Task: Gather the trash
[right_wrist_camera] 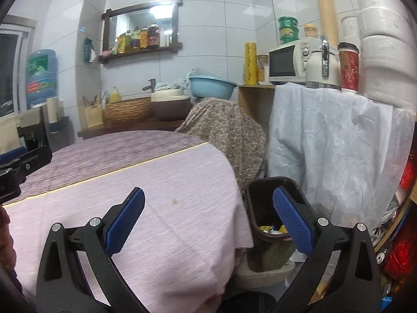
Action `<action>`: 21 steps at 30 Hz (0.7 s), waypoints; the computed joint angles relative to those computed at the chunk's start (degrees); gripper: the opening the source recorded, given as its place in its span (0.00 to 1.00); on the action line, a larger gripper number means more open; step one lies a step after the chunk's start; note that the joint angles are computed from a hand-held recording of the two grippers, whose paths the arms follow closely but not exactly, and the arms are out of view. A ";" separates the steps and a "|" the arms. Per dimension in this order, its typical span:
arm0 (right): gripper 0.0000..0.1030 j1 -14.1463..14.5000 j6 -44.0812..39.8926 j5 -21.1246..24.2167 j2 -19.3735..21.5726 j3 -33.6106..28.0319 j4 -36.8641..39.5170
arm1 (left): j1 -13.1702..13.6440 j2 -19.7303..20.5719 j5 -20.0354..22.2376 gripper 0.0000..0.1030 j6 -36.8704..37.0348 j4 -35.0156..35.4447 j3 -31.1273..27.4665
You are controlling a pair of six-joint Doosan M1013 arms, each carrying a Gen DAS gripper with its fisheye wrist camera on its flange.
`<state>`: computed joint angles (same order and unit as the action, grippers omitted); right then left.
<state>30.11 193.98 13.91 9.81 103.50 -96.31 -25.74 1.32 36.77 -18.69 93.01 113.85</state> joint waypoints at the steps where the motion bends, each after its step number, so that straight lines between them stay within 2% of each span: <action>1: 0.94 0.11 1.46 -0.32 -0.25 0.21 -1.39 | -0.28 -0.27 0.98 0.95 -0.35 -0.04 0.35; 10: 0.94 1.22 15.66 -1.31 -1.99 1.94 -15.24 | -0.83 -2.65 3.88 0.95 -3.60 -0.04 2.73; 17: 0.94 0.97 21.48 -1.03 -2.33 2.27 -21.51 | -0.85 -2.98 4.18 0.95 -4.76 0.40 2.95; 21: 0.94 0.92 21.01 -1.06 -2.38 2.34 -21.06 | -0.80 -2.93 3.94 0.95 -4.91 -0.02 2.96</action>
<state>31.03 214.99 12.85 7.44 105.84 -117.37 -26.54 -1.61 40.71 -23.60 92.99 116.81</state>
